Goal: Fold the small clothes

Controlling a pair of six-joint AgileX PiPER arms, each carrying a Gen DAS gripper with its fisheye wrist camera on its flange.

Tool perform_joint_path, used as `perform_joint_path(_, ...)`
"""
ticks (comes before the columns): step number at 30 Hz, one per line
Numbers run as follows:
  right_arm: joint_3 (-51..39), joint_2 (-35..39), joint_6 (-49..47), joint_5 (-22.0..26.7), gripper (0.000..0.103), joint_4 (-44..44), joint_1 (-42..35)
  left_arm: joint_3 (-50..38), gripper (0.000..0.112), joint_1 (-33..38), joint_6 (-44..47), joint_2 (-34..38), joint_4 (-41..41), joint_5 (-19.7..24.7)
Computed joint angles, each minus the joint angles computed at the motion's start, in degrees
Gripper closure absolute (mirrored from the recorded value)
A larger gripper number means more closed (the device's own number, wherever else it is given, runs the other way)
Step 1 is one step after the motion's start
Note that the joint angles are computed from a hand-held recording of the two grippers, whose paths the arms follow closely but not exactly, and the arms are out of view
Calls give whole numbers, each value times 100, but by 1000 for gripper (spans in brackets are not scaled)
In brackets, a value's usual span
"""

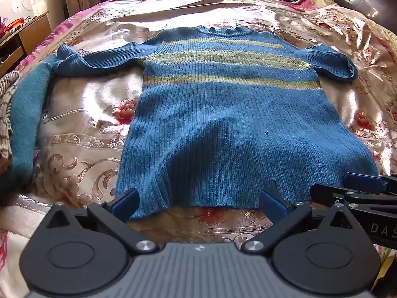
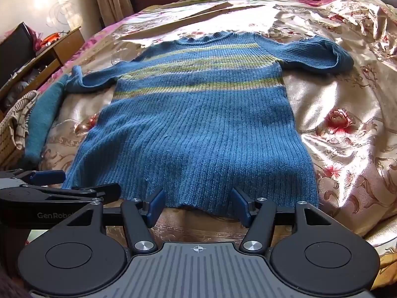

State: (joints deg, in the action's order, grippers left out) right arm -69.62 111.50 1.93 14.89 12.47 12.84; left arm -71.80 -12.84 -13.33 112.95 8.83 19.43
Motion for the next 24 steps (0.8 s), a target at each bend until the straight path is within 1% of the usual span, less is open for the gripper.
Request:
perform_joint_path(8,33,-7,-78,-17,43,92,-21,25,10,-15,171,34,-182,10)
perform_joint_path(11,29,8,-17,-19,43,17,-3,-45,11,28,428,56,-488,101)
perform_joint_path(17,50,7,-22,-35,43,19,-2,-62,11,47,549,75,-595,120)
perform_joint_path(24,120,-52,-33,-57,40,31,8,-69,11,32,538,97,-549,151)
